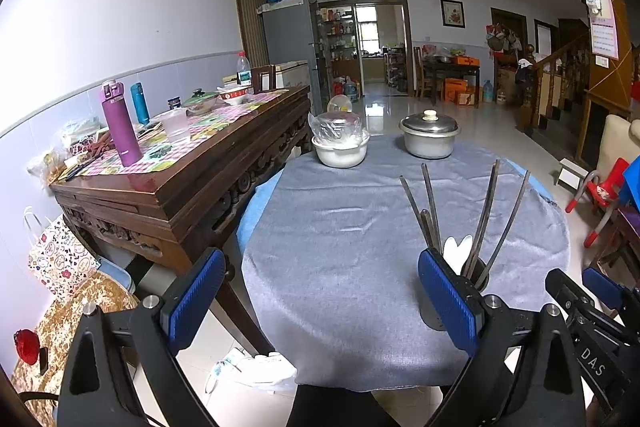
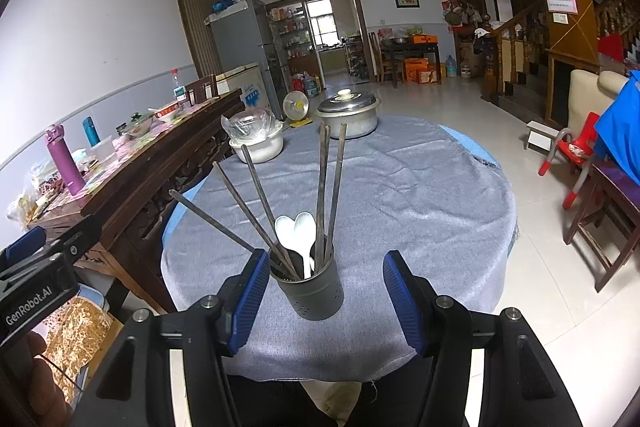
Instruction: Organize utensils
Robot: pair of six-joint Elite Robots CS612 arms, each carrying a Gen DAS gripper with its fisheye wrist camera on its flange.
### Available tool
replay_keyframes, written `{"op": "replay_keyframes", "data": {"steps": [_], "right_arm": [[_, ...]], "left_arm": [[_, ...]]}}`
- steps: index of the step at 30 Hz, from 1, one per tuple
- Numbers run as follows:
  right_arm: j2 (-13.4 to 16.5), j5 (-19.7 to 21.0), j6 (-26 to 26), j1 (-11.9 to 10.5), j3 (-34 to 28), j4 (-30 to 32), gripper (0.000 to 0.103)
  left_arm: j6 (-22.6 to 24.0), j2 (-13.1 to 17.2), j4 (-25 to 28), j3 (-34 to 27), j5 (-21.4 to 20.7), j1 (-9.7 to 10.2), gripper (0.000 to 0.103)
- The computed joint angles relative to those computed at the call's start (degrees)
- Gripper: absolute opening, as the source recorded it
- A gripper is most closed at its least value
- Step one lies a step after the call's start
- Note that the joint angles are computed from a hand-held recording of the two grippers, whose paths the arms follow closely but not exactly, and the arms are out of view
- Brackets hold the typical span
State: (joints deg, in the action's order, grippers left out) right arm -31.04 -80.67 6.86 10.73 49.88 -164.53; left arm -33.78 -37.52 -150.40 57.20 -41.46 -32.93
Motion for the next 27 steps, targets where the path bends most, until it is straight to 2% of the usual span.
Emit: {"op": "replay_keyframes", "data": {"steps": [27], "right_arm": [[-0.16, 0.01, -0.60, 0.13, 0.59, -0.08, 0.063]], "left_arm": [[-0.82, -0.28, 0.38, 0.65, -0.65, 0.05, 0.097]]}}
